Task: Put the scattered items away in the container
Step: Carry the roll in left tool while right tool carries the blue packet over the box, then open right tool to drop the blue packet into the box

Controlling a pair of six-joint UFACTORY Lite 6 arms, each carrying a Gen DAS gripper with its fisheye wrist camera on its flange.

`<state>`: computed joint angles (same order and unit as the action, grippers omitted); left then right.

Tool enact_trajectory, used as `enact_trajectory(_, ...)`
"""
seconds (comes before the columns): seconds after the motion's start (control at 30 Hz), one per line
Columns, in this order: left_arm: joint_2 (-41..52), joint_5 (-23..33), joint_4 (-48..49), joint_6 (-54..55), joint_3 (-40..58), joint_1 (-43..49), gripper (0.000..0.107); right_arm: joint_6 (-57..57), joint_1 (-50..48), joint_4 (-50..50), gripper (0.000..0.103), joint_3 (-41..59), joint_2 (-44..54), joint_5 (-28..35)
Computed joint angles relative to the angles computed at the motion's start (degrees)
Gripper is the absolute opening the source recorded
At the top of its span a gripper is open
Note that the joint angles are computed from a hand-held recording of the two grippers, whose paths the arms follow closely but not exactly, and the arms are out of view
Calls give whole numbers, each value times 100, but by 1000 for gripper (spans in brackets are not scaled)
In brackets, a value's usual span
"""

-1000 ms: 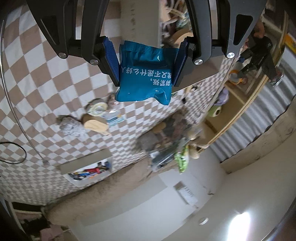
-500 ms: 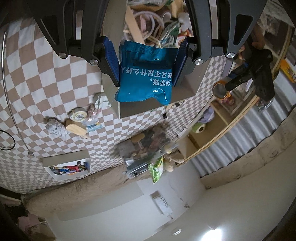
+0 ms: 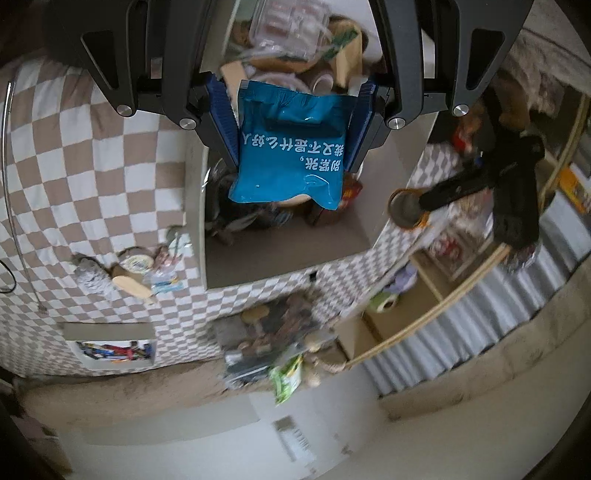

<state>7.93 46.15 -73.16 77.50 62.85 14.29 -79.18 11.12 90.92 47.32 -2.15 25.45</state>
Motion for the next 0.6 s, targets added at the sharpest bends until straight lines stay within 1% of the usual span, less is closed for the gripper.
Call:
enact_trajectory(0.17, 3, 96, 51, -75, -82, -41, 87, 850, 422, -1151, 57, -2, 25, -179)
enact_trajectory(0.37, 17, 150, 168, -166, -96, -151, 87, 1762, 652, -2597, 57, -19, 174, -116)
enact_trajectory(0.47, 26, 194, 203, -204, -92, -175, 87, 2119, 763, -3102, 57, 7, 236, -71)
enact_trajectory(0.5, 28, 218, 216, -215, -91, -177, 87, 2216, 815, -3240, 58, 16, 251, -59)
enact_trajectory(0.53, 33, 240, 234, -227, -90, -180, 87, 2309, 874, -3364, 62, 22, 258, -70)
enact_trajectory(0.6, 39, 253, 270, -247, -102, -192, 87, 2345, 971, -3442, 90, -44, 189, -155)
